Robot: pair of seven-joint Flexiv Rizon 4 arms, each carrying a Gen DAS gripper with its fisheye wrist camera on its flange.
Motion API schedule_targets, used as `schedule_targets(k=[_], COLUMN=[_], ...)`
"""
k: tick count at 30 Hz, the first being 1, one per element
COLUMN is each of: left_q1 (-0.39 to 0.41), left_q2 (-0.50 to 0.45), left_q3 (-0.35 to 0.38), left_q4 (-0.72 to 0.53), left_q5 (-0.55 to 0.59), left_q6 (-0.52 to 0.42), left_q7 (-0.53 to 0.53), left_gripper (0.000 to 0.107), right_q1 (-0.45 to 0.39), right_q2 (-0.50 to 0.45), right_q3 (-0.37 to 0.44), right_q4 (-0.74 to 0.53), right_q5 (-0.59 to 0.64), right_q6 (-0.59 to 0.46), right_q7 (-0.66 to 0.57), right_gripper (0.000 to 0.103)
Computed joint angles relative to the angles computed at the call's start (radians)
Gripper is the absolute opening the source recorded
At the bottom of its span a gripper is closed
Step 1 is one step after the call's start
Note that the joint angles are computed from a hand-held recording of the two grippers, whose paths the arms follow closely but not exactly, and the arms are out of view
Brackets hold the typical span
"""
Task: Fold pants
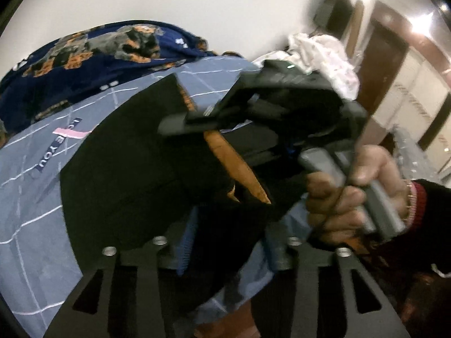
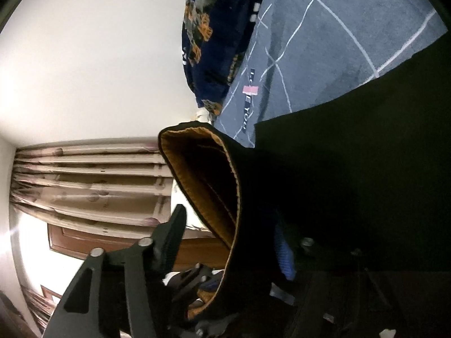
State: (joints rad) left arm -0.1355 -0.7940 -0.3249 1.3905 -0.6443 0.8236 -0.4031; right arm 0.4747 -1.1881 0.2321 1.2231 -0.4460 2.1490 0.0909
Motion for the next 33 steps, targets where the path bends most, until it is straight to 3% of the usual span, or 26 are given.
schedule_targets(k=[4, 7, 10, 13, 22, 27, 33], left_q1=[0.043, 0.053, 0.060, 0.060, 0.063, 0.049, 0.031], left_q2=[0.034, 0.054, 0.046, 0.011, -0.061, -0.063, -0.081], left_q3=[-0.030, -0.026, -0.011, 0.020, 0.043, 0.044, 0.043], left_q4=[0.041, 0.067, 0.051, -0.006, -0.097, -0.095, -0.128], left_q5=[-0.064, -0.108, -0.132, -0.120, -0.028, 0.026, 0.053], left_q6=[-0.017, 0.034, 0.061, 0.061, 0.004, -0.010, -0.035], left_q7=[0.055, 0.072, 0.037, -0.062, -0.214, -0.218, -0.241], left_gripper=[0.053, 0.057, 0.058, 0.058, 0.058, 0.062, 0.065], right_q1=[-0.017, -0.014, 0.004, 0.019, 0.120, 0.131, 0.100], right_q2=[0.027, 0.052, 0.076, 0.102, 0.282, 0.302, 0.292], right_q3=[0.010, 0.006, -0.015, -0.031, -0.160, -0.151, -0.109], right_q4=[0.028, 0.049, 0.078, 0.111, 0.412, 0.503, 0.540], right_q5=[-0.046, -0.034, 0.022, 0.077, 0.467, 0.619, 0.643], right_q6=[-0.093, -0.147, -0.130, -0.108, 0.044, 0.131, 0.188], right_q7=[-0.009, -0.048, -0.100, -0.143, -0.314, -0.363, -0.366], right_gripper=[0.026, 0.019, 0.017, 0.016, 0.016, 0.016, 0.016])
